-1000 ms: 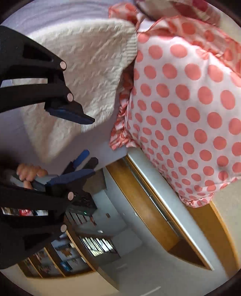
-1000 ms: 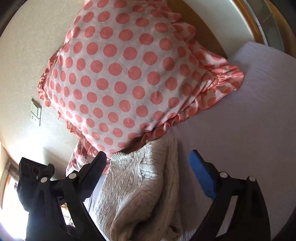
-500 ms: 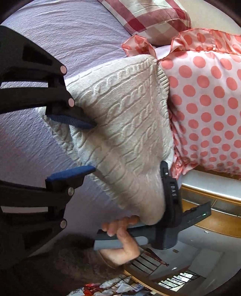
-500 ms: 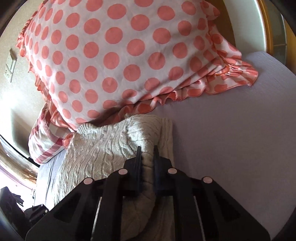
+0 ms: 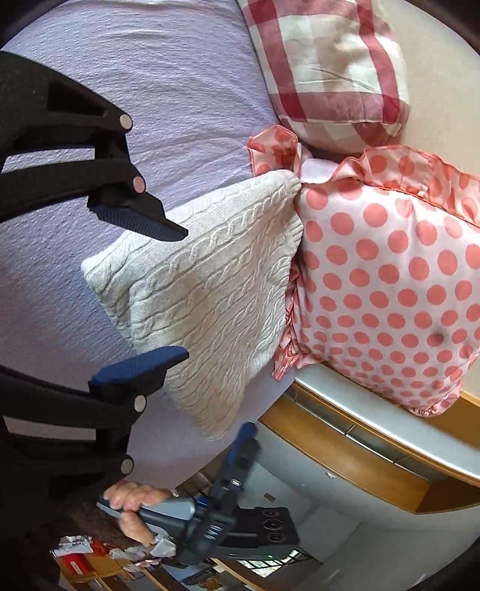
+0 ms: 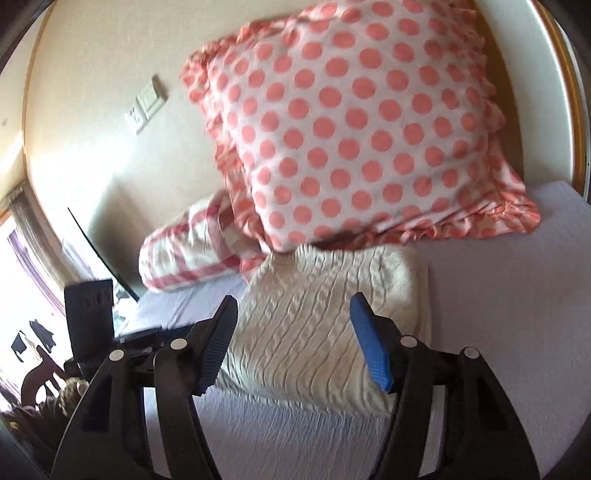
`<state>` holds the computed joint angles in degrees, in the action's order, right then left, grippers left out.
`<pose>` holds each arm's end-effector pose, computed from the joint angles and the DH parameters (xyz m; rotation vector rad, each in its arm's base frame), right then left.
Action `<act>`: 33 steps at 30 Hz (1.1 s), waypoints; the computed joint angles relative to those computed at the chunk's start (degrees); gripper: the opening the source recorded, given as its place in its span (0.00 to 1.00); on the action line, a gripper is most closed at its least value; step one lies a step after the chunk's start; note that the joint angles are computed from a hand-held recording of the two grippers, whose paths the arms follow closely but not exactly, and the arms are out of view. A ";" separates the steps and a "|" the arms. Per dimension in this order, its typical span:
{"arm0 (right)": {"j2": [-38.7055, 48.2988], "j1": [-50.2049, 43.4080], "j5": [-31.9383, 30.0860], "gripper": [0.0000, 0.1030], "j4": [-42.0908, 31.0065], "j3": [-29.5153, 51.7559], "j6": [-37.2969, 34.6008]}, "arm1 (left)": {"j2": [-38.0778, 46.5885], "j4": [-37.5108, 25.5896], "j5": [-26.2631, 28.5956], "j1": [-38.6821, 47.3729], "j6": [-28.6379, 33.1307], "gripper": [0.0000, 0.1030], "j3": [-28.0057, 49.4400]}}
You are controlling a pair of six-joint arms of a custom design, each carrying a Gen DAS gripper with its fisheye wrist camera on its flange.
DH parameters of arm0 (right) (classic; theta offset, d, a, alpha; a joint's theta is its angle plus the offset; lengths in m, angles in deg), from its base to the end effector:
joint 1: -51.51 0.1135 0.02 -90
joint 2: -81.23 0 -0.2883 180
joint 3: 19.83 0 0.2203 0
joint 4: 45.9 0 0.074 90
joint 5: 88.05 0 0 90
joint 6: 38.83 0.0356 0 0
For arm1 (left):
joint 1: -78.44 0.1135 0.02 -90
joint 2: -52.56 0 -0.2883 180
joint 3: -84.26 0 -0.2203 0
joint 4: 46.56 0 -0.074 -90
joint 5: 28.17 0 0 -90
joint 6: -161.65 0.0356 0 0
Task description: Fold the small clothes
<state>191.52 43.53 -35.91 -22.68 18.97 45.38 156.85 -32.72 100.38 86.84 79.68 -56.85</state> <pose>0.2584 -0.0142 0.0988 -0.2530 2.2721 0.6683 0.2468 0.0140 0.1128 0.2738 2.3074 -0.6834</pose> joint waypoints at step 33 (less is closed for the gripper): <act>15.95 8.61 -16.20 0.32 -19.08 21.58 11.30 | 7.88 -35.80 6.76 17.21 13.55 0.39 21.99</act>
